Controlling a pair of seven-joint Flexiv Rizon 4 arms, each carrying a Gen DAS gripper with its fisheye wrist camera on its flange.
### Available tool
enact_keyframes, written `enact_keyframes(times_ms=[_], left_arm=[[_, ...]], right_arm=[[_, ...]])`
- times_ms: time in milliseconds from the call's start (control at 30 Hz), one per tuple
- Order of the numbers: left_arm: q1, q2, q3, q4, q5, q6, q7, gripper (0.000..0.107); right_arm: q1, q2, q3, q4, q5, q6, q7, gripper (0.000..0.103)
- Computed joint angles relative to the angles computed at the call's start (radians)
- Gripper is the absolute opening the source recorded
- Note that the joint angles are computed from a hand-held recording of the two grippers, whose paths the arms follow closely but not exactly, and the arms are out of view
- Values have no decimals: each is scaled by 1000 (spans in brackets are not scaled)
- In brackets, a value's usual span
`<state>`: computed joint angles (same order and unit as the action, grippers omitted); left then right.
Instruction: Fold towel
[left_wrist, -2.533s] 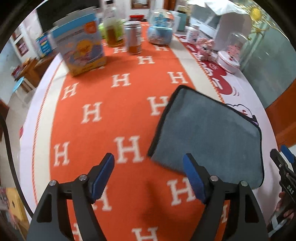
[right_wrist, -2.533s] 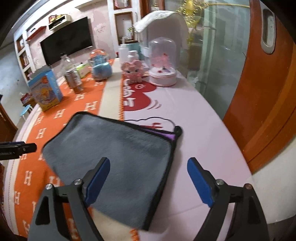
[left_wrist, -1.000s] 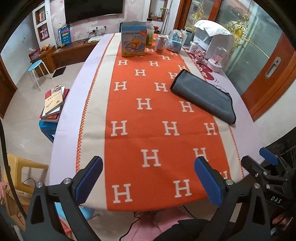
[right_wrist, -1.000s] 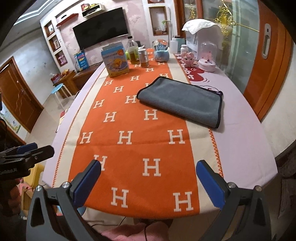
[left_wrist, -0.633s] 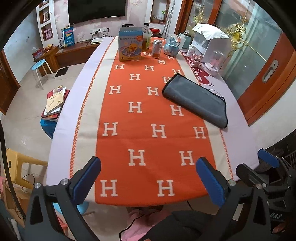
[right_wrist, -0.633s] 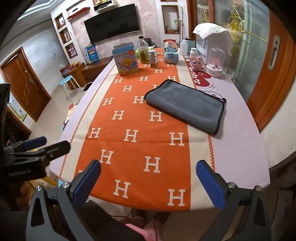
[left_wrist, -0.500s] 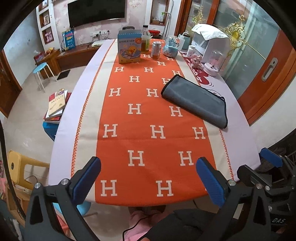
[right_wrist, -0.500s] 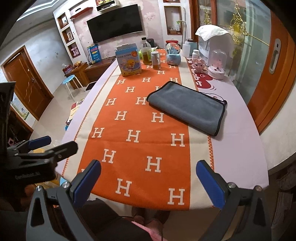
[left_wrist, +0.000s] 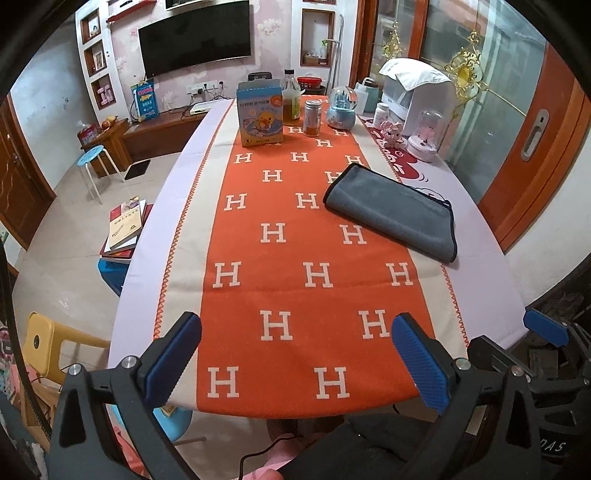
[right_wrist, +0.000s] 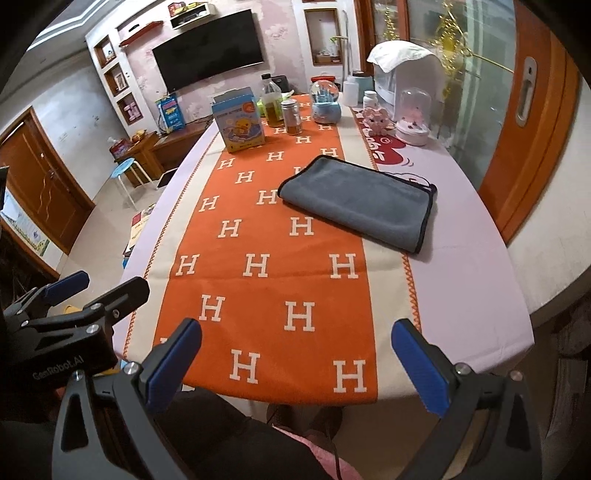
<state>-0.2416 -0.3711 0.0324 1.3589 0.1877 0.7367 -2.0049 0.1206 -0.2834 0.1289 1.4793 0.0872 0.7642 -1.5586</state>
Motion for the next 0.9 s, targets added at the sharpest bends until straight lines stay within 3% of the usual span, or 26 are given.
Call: enact_keyframes(times_ms=[900], left_arm=[[-18, 43, 14, 31, 100, 10, -113, 102]], right_arm=[[11, 16, 6, 27, 4, 35, -5, 103]])
